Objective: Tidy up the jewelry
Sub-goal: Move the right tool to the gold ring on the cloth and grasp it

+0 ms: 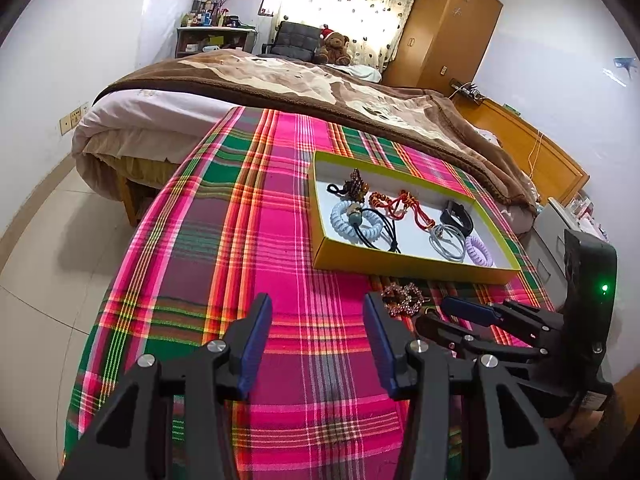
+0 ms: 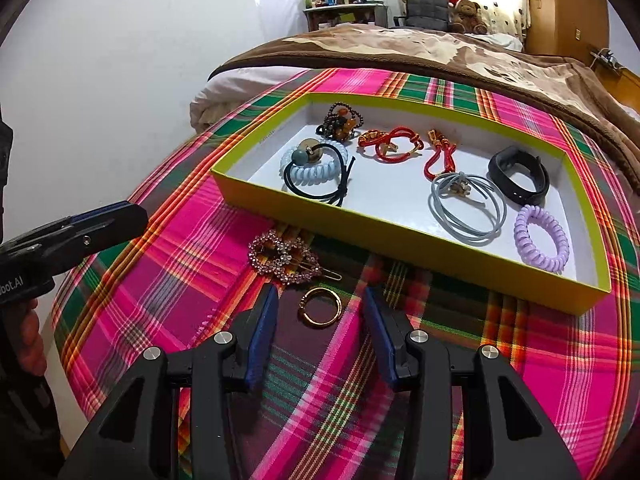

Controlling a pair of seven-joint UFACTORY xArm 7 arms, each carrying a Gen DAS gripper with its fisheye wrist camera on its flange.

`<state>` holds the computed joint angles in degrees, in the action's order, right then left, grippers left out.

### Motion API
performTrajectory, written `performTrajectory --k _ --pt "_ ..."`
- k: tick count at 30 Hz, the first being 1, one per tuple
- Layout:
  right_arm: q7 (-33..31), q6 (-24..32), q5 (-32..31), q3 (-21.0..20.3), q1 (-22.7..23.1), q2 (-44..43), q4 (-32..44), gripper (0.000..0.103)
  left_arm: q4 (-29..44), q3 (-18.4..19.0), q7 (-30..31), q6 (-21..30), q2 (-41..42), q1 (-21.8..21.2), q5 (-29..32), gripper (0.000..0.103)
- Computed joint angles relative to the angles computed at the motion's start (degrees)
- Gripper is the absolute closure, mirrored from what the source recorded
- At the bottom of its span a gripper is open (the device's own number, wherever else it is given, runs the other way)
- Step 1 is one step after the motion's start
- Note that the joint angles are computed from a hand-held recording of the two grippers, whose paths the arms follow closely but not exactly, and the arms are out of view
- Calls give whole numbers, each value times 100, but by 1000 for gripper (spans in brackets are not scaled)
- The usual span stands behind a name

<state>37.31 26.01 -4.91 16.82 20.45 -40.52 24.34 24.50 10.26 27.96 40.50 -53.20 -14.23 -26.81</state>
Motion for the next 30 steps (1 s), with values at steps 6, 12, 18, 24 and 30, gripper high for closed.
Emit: performTrajectory --k 6,12,18,24,30 --pt "173 276 -264 296 -187 116 204 67 -15 37 44 41 -18 -11 -22 54" --pt "287 317 -390 270 -150 105 195 75 -26 40 66 102 -48 -4 -28 54" --pt "381 423 -468 323 -124 54 213 80 -28 11 50 132 -52 22 -17 54" --pt "504 323 -417 274 -78 -187 57 80 -4 -29 79 145 -3 -63 -39 54" --pt "535 393 -292 170 -29 -567 -125 80 87 -42 267 110 230 -320 -201 54"
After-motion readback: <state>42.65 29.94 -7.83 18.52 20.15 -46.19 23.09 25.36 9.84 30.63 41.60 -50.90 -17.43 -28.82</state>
